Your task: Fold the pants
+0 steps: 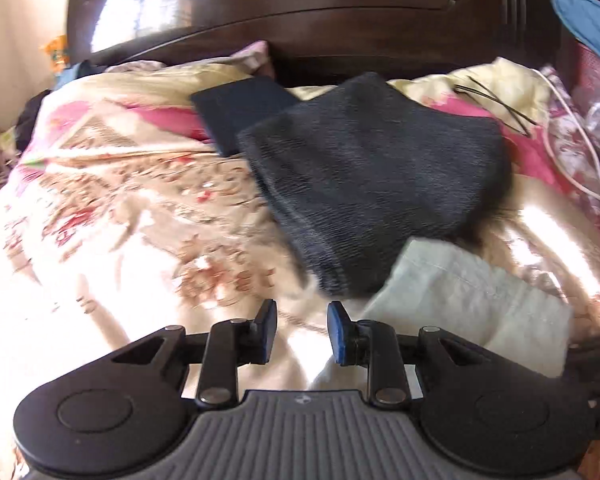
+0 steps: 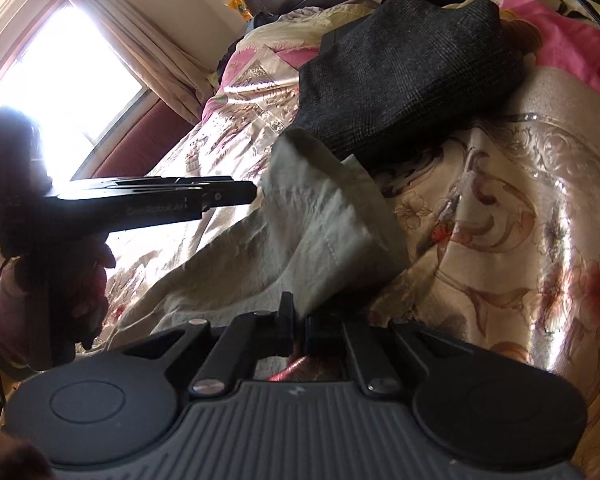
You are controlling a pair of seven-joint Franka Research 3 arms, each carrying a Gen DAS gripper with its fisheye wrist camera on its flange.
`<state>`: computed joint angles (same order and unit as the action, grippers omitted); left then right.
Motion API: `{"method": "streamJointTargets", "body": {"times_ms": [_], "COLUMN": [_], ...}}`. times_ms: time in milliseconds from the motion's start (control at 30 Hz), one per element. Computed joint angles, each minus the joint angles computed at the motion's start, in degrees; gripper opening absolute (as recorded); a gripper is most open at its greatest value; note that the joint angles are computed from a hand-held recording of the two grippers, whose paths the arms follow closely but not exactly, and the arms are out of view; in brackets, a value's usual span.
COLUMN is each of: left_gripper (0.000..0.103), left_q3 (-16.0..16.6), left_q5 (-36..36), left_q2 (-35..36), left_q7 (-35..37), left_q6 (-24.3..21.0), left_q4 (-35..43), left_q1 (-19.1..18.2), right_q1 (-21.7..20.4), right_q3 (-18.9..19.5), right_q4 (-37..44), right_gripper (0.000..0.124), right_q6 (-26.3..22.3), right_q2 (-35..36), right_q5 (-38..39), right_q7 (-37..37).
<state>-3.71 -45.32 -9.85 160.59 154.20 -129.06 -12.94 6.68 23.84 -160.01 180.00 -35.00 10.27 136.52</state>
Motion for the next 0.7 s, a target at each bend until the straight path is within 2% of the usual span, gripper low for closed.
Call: {"method": "streamJointTargets", "body": {"times_ms": [133, 233, 333, 400, 467, 533, 633, 700], "left_gripper": [0.043, 0.048, 0.049, 0.05, 0.051, 0.051, 0.05, 0.05], "left_q3": [2.53, 6.77, 10.24, 11.89, 13.78, 16.3, 19.87, 20.81], "left_q5": [-0.69, 3.12, 9.52, 13.47, 15.88, 15.84, 15.27, 14.69], "left_q2": [-6.11, -13.24, -20.28, -24.72, -27.54, -30.34, -31.99, -32.22], "left_q7": [1.31, 1.17, -2.39, -4.23, -5.32, -5.16, -6.16, -6.1], "left_q6": [0.76, -3.97, -8.86, -9.95, -9.92, -8.49, -11.27, -11.97], "left_q4": [-6.09, -11.35, -17.39, -21.8, -25.25, -28.23, -28.49, -28.61], "left_q1": [0.66, 2.7, 6.47, 8.83, 9.8, 9.14, 7.74, 7.44], "right_q1": [2.49, 2.52, -4.14, -8.1, -7.71, -8.05, -10.91, -11.88], "right_q3": [-2.37, -2.52, 3.64, 7.0, 6.13, 6.31, 8.96, 10.22], "right_q4": [-0.73, -0.51, 1.87, 3.97, 5.09, 5.78, 8.58, 12.94], "right_gripper": [0.008, 0.008, 0.008, 0.008, 0.009, 0.007, 0.006, 0.006], "right_q6": [2.49, 4.53, 2.85, 1.17, 0.33, 0.98, 1.15, 0.77], "right_q2": [0.68, 2.38, 4.16, 5.6, 6.2, 5.06, 2.07, 2.07], "right_q5": [2.57, 4.43, 3.95, 2.62, 2.74, 2.69, 0.81, -1.94], "right_q7": [0.93, 1.72, 3.5, 5.55, 8.08, 11.17, 13.59, 12.41]}}
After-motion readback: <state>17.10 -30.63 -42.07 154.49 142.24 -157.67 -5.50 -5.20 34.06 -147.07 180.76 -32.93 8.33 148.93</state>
